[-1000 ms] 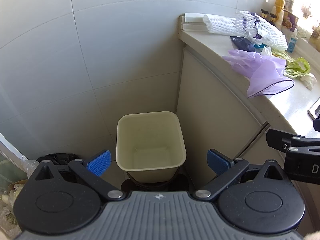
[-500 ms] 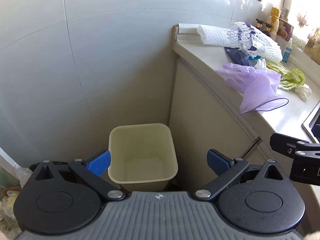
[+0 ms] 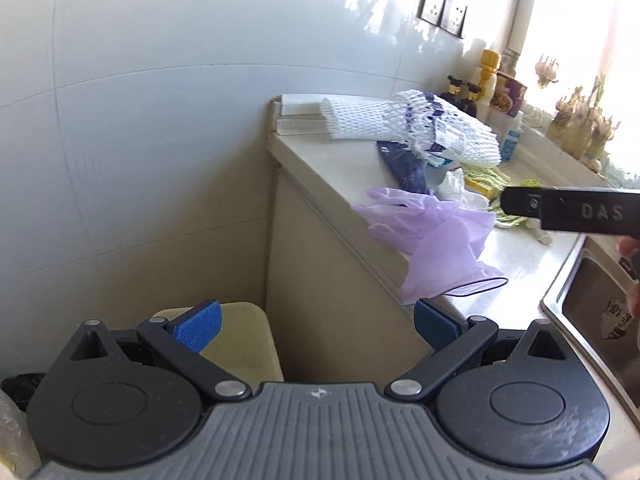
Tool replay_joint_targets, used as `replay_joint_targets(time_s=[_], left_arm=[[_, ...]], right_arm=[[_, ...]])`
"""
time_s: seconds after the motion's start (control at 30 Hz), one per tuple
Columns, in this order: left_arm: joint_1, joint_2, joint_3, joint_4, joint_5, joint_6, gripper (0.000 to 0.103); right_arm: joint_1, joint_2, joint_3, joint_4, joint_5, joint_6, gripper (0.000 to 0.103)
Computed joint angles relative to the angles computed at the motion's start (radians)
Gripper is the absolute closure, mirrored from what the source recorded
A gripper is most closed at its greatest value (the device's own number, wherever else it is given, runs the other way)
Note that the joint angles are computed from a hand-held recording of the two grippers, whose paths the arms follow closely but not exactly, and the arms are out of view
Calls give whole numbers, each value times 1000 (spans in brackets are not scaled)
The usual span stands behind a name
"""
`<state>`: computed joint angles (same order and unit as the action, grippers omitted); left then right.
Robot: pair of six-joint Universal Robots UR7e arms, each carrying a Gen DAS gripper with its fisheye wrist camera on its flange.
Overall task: Collect trash
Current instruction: 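Grasp the purple glove with the left gripper while the right gripper grasps the white tissue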
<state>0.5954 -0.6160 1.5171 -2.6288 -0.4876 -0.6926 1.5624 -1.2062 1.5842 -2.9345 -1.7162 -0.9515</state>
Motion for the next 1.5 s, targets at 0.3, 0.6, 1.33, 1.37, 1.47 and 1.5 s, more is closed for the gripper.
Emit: replay_joint_targets(time_s=[0.3,0.6,1.33,1.37,1.47,1.5], left_arm=[[33,56,-38,-287,-143,171,1],[54,175,-150,-546,-209,490,2],[89,304,-283,-567,-218,568,50],[87,306,-282,-570,-209,566,52],[82,311,-283,-573,-191,560,61],[80,314,-286,-567,-181,557,67]], right_arm=[[-33,115,-242,202,54,177,0],[-145,198,-419,380,290,468,0],[-120,289,-425,257,165,439,35],[-120,289,-424,254,165,441,39],[-120,291,-428,254,168,445,52],[-120,290,-425,254,169,447,58]])
